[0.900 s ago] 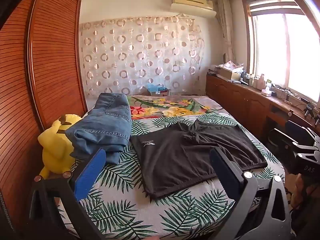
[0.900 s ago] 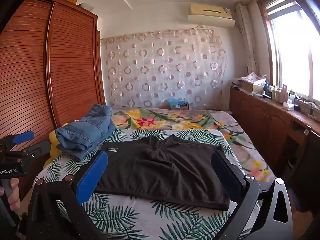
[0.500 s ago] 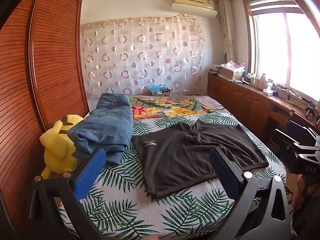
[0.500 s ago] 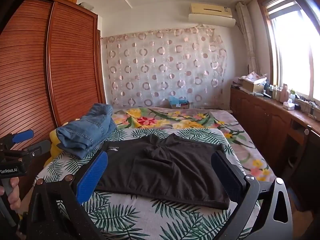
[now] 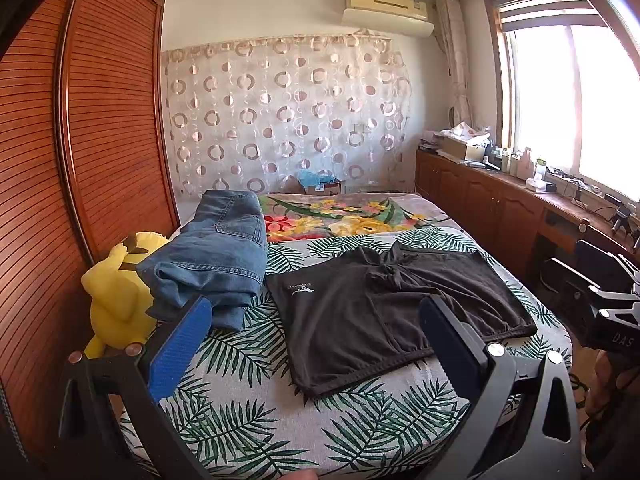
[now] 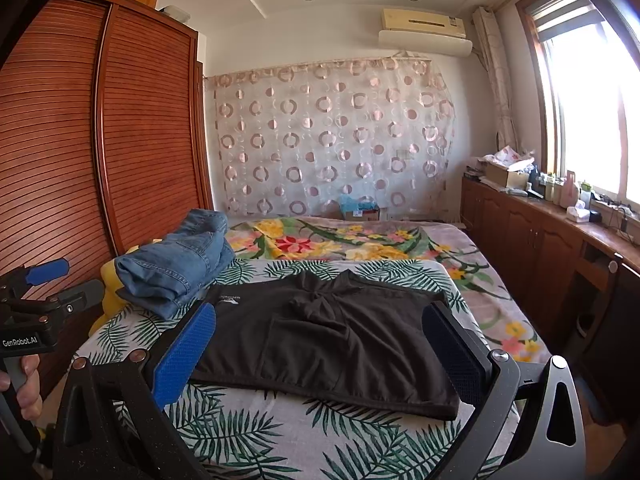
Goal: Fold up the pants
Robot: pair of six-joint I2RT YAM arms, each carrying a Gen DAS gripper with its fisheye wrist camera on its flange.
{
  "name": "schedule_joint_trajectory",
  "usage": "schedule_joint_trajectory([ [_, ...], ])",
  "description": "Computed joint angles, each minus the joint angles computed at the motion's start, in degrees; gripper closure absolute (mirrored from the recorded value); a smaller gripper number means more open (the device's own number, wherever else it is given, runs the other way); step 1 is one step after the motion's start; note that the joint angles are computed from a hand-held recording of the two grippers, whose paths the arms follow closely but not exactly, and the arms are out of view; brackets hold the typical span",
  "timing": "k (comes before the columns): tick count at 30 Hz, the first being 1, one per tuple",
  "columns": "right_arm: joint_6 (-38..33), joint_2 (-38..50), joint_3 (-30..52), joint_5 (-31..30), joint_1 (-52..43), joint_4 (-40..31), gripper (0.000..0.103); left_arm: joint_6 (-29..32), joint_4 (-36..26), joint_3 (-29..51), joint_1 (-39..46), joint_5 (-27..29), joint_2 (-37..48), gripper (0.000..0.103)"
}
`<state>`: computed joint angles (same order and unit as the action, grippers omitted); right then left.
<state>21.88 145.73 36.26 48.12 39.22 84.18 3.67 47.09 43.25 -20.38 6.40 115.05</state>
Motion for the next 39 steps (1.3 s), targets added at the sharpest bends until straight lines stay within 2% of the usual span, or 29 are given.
schedule_joint_trajectory([
  [39, -1.31, 0.71, -0.12, 0.39, 0.26, 2.47, 0.0, 0.25, -2.8, -1.15, -0.36, -0.2, -4.76, 0.0],
])
